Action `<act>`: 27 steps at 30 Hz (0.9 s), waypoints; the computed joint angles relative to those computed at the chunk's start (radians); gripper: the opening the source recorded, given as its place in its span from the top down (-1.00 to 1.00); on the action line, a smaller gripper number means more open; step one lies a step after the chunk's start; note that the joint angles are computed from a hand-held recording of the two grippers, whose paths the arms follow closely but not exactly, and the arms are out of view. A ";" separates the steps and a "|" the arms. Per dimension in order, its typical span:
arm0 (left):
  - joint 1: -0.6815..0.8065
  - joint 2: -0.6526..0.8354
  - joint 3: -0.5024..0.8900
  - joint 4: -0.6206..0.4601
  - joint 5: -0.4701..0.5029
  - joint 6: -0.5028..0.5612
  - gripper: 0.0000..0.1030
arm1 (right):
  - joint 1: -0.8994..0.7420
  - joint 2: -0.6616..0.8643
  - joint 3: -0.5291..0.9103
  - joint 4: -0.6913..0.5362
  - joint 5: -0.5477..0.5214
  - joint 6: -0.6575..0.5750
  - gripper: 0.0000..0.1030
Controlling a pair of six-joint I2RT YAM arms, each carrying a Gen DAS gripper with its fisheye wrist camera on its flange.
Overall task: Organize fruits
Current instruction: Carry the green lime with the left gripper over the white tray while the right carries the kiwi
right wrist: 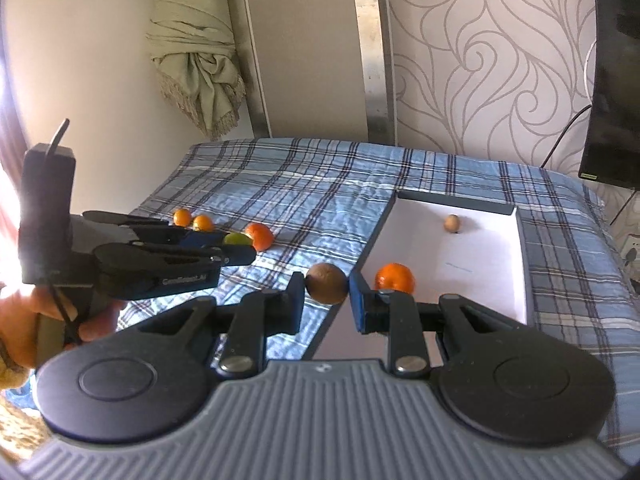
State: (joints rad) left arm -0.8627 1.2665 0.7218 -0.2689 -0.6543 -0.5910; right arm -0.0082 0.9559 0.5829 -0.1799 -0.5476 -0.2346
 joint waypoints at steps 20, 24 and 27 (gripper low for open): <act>-0.036 0.201 0.205 0.036 0.045 0.120 0.45 | -0.239 -0.019 -0.039 -0.003 -0.141 -0.011 0.47; -0.039 0.244 0.238 0.057 0.064 0.140 0.45 | -0.273 -0.013 -0.040 -0.006 -0.153 -0.017 0.47; -0.042 0.283 0.261 0.076 0.084 0.153 0.45 | -0.298 -0.012 -0.039 -0.010 -0.156 -0.021 0.47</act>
